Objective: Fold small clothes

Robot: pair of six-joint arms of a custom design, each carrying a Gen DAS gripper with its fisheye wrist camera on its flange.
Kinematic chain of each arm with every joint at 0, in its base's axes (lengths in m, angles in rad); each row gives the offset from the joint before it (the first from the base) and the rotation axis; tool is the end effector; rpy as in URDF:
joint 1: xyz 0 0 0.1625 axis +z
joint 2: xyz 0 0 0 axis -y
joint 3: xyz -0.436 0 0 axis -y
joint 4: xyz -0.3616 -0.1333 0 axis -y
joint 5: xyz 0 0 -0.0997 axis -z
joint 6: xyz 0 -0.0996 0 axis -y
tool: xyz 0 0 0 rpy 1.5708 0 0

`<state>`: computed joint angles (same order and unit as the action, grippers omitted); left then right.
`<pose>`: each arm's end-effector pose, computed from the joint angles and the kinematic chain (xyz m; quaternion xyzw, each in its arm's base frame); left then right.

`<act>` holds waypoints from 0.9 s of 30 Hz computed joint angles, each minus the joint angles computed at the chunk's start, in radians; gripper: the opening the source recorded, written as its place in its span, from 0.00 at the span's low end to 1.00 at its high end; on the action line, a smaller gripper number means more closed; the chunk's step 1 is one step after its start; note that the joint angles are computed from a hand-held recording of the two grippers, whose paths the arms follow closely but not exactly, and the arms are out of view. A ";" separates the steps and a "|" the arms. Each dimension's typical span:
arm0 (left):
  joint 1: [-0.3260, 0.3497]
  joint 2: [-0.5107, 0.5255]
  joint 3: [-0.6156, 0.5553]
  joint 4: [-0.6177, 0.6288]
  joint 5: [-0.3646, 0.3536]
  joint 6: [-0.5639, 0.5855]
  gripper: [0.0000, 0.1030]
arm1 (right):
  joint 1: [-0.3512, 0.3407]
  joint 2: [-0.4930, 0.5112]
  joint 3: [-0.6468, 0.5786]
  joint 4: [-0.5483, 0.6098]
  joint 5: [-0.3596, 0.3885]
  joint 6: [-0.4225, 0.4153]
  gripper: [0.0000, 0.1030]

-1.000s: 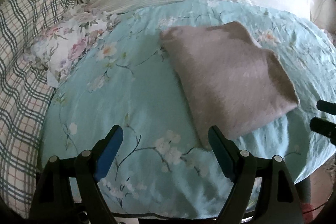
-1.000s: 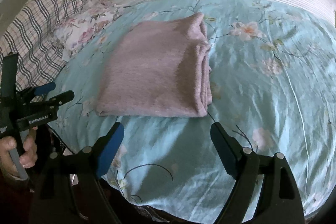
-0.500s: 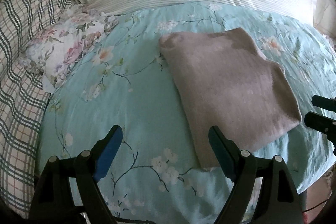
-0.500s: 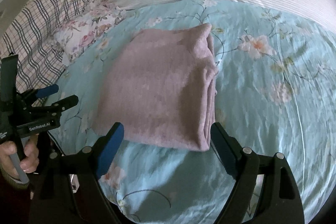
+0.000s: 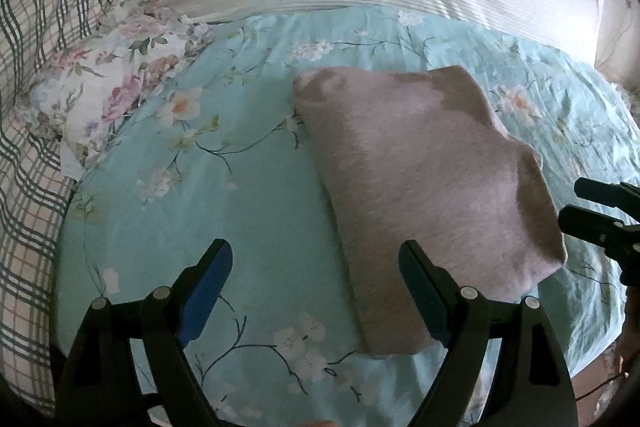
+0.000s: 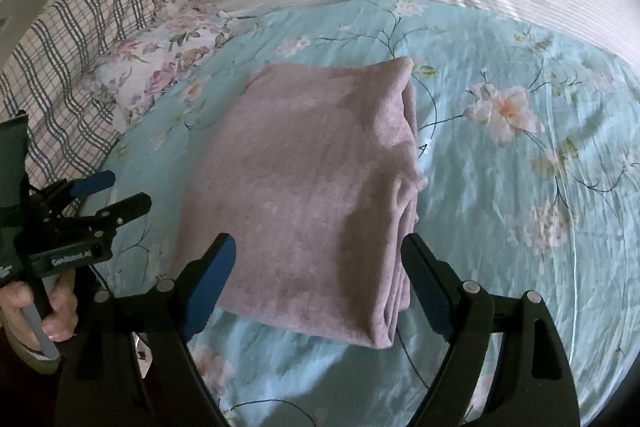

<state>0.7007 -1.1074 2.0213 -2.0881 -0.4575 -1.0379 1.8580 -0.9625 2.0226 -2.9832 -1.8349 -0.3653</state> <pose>-0.2315 -0.4866 0.1871 0.0340 0.8382 -0.3258 0.4361 0.2595 -0.4996 0.1490 0.2909 -0.9319 0.1685 0.1363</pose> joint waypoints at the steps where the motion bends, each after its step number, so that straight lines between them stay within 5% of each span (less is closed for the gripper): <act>1: -0.003 0.001 0.002 0.001 0.003 -0.001 0.83 | -0.001 0.001 -0.007 0.014 0.001 0.005 0.87; 27: -0.046 -0.005 0.022 0.037 0.016 -0.051 0.86 | 0.010 -0.027 0.024 0.009 0.000 -0.022 0.93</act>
<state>0.6543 -1.1122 2.0434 -2.0510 -0.4411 -1.0884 1.8681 -0.9891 2.0467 -2.9740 -1.8348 -0.3871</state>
